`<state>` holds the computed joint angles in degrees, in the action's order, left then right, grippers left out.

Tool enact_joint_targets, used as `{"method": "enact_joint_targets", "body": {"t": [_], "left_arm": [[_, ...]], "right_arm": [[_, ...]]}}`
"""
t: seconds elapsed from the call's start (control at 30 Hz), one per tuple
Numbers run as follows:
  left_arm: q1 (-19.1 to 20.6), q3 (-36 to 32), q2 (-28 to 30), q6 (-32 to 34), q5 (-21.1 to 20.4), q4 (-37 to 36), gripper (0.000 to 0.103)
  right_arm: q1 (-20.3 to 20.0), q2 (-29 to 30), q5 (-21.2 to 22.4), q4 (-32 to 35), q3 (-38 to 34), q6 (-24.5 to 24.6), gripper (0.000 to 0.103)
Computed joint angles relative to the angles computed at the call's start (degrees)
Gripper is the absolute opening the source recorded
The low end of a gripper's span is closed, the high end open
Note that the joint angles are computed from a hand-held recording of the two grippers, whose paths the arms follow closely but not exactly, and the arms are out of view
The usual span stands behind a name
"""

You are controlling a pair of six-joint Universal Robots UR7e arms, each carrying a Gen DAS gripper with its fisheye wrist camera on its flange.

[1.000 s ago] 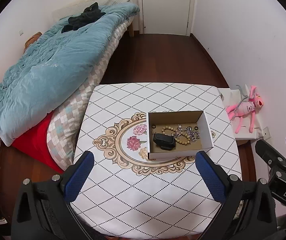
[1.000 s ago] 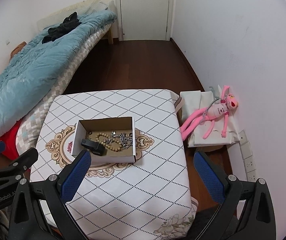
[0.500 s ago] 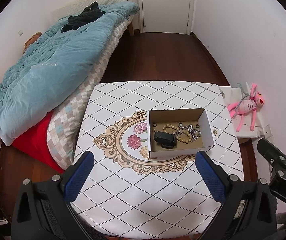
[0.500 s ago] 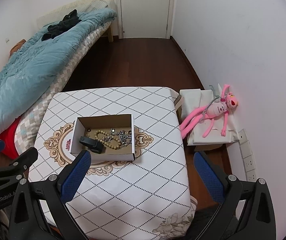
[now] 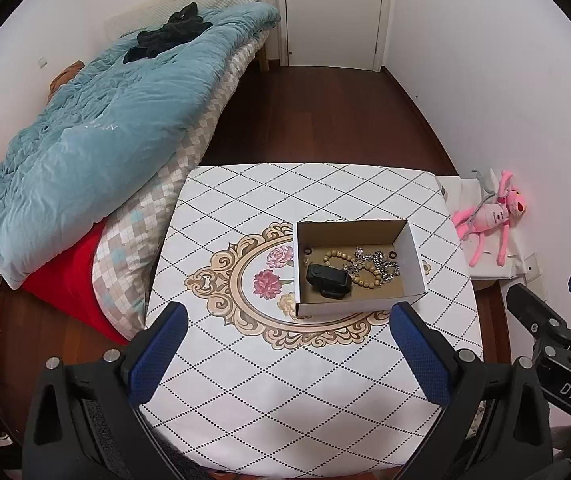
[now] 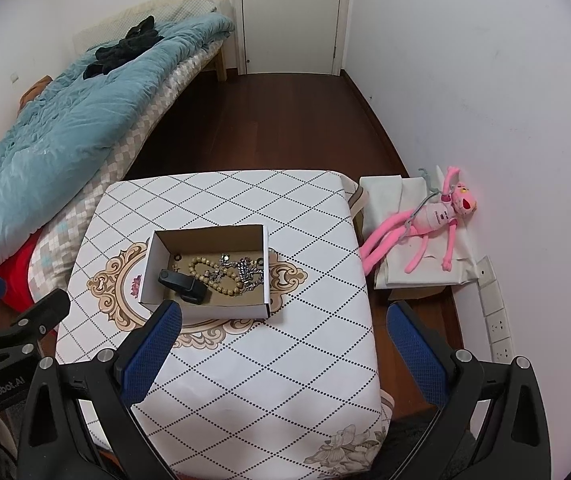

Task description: Organize jewelry

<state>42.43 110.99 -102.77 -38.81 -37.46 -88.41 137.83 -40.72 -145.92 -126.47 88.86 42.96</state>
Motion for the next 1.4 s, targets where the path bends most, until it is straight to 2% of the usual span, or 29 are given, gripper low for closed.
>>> {"method": "enact_joint_targets", "body": {"t": [1.4], "left_arm": [[-0.7, -0.8, 0.6, -1.6, 0.8, 0.8, 0.103]], "right_arm": [[-0.2, 0.6, 0.3, 0.5, -0.5, -0.7, 0.103]]}}
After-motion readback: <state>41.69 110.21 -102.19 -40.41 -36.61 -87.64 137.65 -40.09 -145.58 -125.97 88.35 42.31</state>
